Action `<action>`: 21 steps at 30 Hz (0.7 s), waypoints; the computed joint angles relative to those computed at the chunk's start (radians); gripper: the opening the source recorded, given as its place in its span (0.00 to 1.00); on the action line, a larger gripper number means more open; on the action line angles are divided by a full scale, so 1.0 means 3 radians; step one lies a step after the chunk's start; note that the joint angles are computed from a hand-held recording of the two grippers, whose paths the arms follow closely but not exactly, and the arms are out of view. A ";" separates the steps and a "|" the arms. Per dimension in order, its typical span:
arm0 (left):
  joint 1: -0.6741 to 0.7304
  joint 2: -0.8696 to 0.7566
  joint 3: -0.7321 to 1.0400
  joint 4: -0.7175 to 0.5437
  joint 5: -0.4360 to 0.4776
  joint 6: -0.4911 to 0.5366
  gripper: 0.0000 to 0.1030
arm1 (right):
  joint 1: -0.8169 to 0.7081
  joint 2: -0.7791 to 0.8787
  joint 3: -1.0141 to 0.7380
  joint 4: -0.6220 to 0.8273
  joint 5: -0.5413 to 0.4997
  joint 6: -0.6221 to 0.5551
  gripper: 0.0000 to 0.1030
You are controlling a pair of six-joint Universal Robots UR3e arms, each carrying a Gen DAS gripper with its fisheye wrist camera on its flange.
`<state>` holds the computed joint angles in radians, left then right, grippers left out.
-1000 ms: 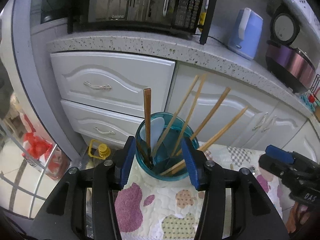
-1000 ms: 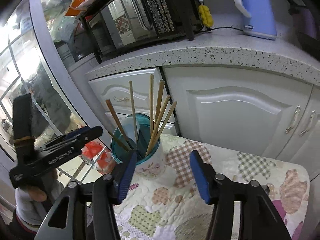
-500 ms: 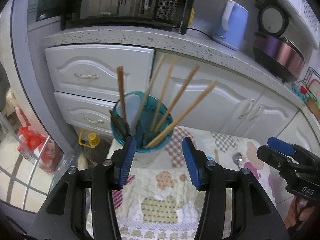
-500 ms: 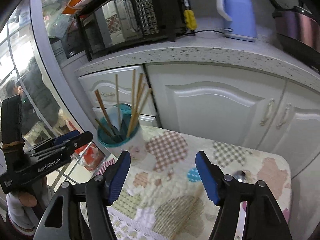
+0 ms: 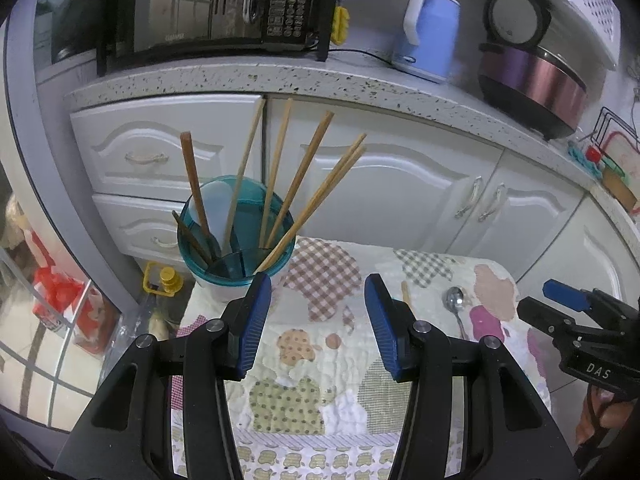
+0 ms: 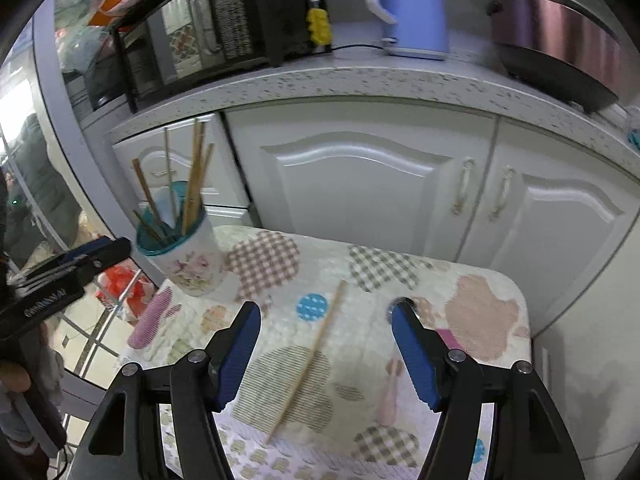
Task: Organize utensils
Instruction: 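Withdraw both open grippers from the cup toward the spoon and chopstick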
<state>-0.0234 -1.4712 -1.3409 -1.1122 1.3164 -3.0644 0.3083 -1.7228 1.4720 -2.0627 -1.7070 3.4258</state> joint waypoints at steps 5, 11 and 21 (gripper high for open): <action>-0.0085 0.0035 -0.0017 0.0057 0.0097 -0.0032 0.47 | -0.0140 -0.0219 0.0127 0.0137 0.0015 -0.0014 0.65; -0.0203 0.0050 -0.0077 0.0114 0.0220 -0.0055 0.47 | -0.0203 -0.0441 0.0247 0.0249 -0.0013 0.0032 0.66; -0.0354 0.0009 -0.0160 0.0213 0.0339 -0.0114 0.47 | -0.0233 -0.0596 0.0403 0.0211 -0.0063 0.0051 0.70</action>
<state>-0.1295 -1.4685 -1.3889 -1.0484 1.4182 -3.0985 0.2385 -1.9016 1.5928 -1.9993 -1.7259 3.4410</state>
